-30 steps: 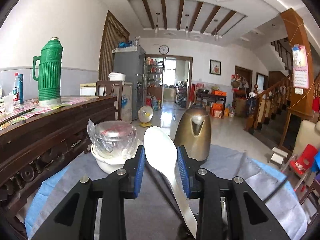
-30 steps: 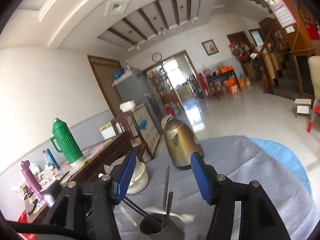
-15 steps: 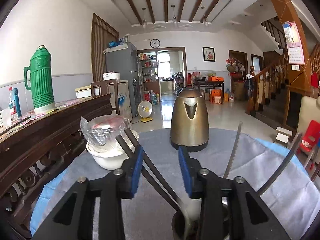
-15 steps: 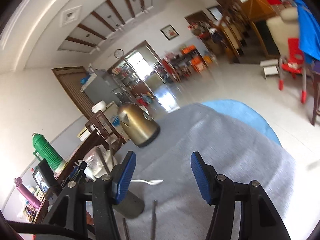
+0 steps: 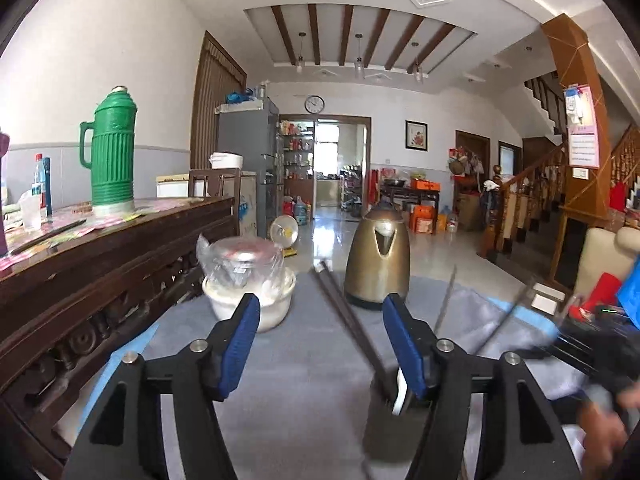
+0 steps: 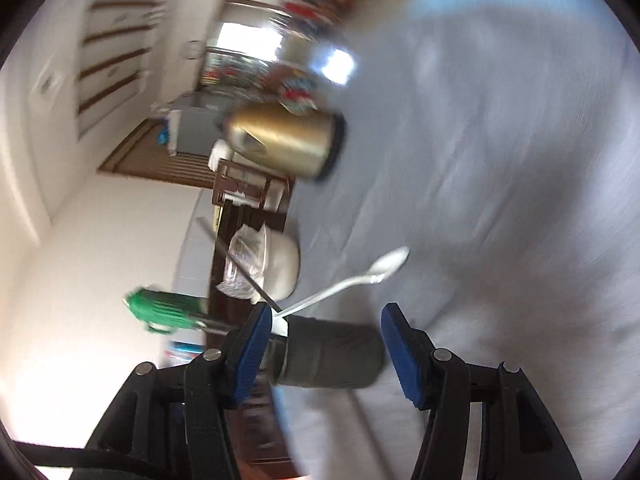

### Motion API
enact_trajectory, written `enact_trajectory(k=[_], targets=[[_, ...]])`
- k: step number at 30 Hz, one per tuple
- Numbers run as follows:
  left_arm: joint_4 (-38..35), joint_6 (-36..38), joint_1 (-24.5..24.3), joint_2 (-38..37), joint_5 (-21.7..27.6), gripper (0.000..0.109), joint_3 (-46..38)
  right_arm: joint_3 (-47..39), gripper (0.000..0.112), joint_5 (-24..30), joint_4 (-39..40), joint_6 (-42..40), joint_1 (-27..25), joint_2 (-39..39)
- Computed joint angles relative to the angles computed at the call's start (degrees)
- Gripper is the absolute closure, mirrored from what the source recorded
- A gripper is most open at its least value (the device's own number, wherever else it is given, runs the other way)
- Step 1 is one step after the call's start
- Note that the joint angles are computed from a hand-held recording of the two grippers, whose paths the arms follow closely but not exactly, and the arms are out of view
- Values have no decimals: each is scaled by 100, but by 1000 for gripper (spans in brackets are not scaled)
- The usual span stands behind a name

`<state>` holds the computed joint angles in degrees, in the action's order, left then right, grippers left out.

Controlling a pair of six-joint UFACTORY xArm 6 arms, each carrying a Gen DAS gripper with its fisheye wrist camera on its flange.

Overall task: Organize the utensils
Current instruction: 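Open the right gripper while the left gripper releases its spoon into the holder, then withdraw both open grippers up and away from the holder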

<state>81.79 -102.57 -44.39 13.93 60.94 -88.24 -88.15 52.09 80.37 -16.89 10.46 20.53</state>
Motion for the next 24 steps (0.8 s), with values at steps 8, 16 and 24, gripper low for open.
enact_trajectory(k=[8, 16, 24], targets=[[-506, -266, -557, -1047, 165, 43, 1536, -1104, 53, 159, 1272, 1364, 424, 1462], [-794, -527, -687, -1363, -17, 43, 1981, -1396, 82, -859, 1187, 2402, 718, 1836], [-754, -674, -708, -1408, -76, 43, 2024, -1017, 92, -1718, -38, 1975, 737, 1260]])
